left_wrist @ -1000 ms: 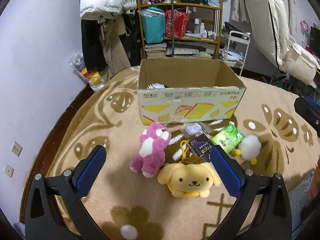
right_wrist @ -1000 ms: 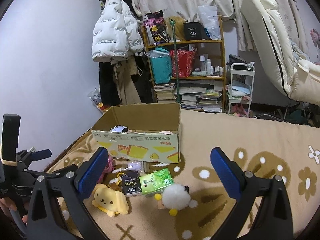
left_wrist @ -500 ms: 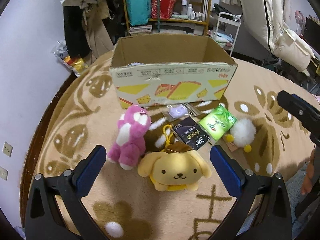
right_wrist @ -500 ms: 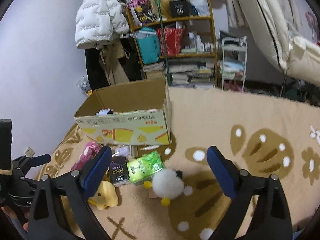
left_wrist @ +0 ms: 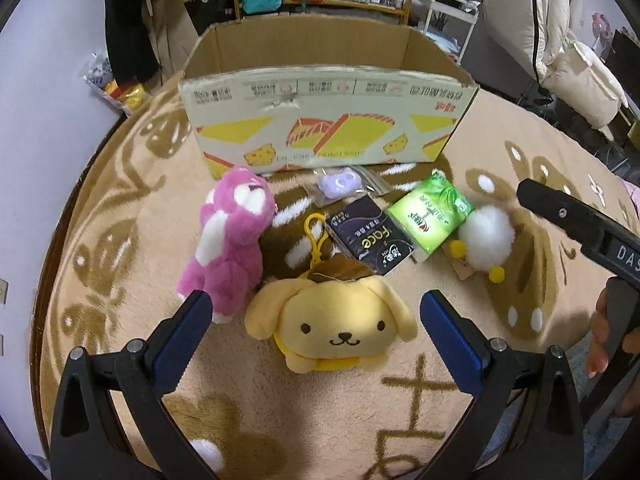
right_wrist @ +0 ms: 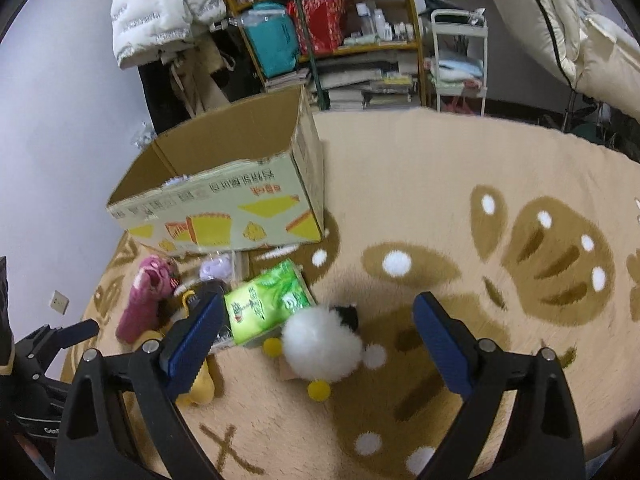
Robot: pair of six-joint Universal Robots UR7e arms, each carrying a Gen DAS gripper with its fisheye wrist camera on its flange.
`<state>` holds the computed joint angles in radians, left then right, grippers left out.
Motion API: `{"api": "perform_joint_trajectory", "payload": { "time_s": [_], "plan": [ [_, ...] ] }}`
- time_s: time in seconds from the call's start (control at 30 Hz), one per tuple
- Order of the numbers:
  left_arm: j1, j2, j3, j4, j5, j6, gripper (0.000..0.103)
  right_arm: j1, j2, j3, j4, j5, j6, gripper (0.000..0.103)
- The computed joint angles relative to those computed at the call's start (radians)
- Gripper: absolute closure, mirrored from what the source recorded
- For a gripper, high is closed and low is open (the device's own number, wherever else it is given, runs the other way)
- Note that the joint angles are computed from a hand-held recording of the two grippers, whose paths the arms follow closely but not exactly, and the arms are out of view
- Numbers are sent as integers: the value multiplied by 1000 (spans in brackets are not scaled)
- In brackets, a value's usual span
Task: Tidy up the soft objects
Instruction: 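Move both tools back toward the remaining toys on the rug, then grasp the yellow dog plush with the left tool while the right tool grasps the white chick plush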
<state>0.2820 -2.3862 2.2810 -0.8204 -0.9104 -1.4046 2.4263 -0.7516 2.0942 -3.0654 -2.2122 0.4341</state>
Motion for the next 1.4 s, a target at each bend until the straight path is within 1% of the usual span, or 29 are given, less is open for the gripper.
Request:
{"api": "perform_joint_trajectory", "payload": {
  "time_s": [0.07,0.1,0.13,0.2,0.3,0.6,0.87,1.23,1.4],
  "plan": [
    [21,-2,9,-37,-2,34,1,-9,4,-6,29,13,12,6],
    [24,-4,12,-42,1,38,1,-15,6,-6,33,24,13,10],
    [29,-4,13,-47,3,44,1,-23,6,-5,38,40,14,12],
    [52,-8,19,-81,1,77,1,-37,8,-8,63,67,20,12],
    [90,-7,27,-130,-2,118,1,-49,15,-18,113,84,33,15],
    [176,17,49,-231,-16,212,1,-90,13,-10,154,127,71,15],
    [231,37,62,-283,-26,262,1,-103,19,-15,188,139,92,15],
    [262,68,76,-318,-19,296,1,-106,41,-36,225,129,109,15],
    [306,91,84,-368,-25,332,1,-105,47,-39,233,127,106,15]
  ]
}}
